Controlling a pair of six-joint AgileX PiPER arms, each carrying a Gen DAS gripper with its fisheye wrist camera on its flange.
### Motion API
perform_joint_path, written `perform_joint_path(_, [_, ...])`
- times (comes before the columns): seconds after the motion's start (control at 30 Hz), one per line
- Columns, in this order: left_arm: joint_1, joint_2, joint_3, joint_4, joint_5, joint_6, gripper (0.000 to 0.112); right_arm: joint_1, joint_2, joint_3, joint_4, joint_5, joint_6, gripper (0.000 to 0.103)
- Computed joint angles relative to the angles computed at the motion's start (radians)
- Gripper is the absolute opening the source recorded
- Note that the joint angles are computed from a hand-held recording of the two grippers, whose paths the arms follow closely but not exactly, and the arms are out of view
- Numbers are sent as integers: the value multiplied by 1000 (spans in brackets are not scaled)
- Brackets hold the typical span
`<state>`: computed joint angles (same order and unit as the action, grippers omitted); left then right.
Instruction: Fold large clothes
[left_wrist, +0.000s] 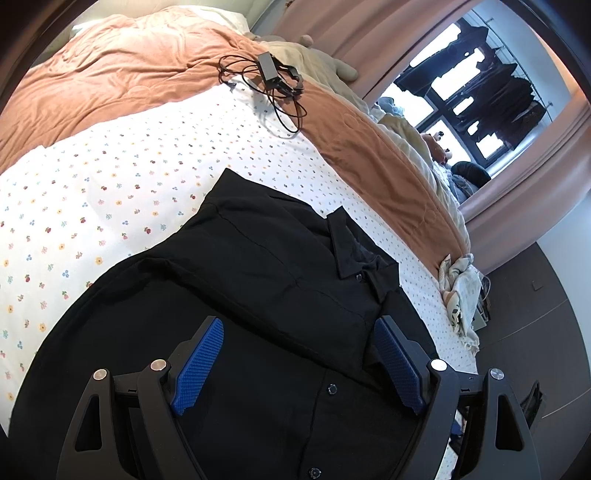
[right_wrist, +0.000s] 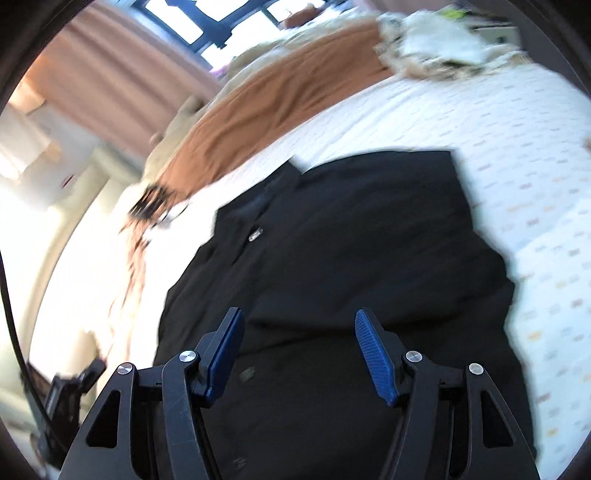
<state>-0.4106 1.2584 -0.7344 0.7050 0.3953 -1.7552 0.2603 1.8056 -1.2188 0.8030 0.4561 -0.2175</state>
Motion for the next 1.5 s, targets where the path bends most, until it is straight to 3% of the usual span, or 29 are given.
perform_joint_path(0.4, [-21, 42, -24, 2, 19, 19, 84, -127, 87, -5, 35, 12, -24, 63])
perform_joint_path(0.6, [-7, 39, -14, -16, 0, 33, 84, -65, 177, -90, -167, 23, 143, 63])
perform_joint_path(0.63, [-4, 36, -11, -17, -3, 33, 84, -51, 185, -99, -229, 21, 185, 60])
perform_joint_path(0.7, [4, 27, -3, -22, -12, 33, 84, -24, 192, -109, -351, 12, 278, 44])
perform_joint_path(0.73, [9, 23, 1, -28, -18, 39, 84, -17, 189, -107, -385, 6, 308, 31])
perform_joint_path(0.77, [16, 18, 5, -40, -24, 50, 84, -19, 180, -95, -379, -8, 310, 28])
perform_joint_path(1.03, [47, -39, 39, -79, -47, 74, 84, 33, -9, -26, -472, -76, 382, 24])
perform_joint_path(1.1, [50, -59, 42, -88, -39, 88, 84, 51, -62, -10, -458, -84, 370, 18])
perform_joint_path(1.13, [52, -70, 44, -88, -35, 91, 84, 67, -87, -11, -487, -83, 399, 12])
perform_joint_path(1.3, [89, -150, 74, -83, -6, 98, 84, 192, -153, -61, -816, -71, 690, 10])
perform_joint_path(1.5, [215, -228, 119, -301, -62, 319, 84, 310, -157, -154, -916, -47, 792, 9])
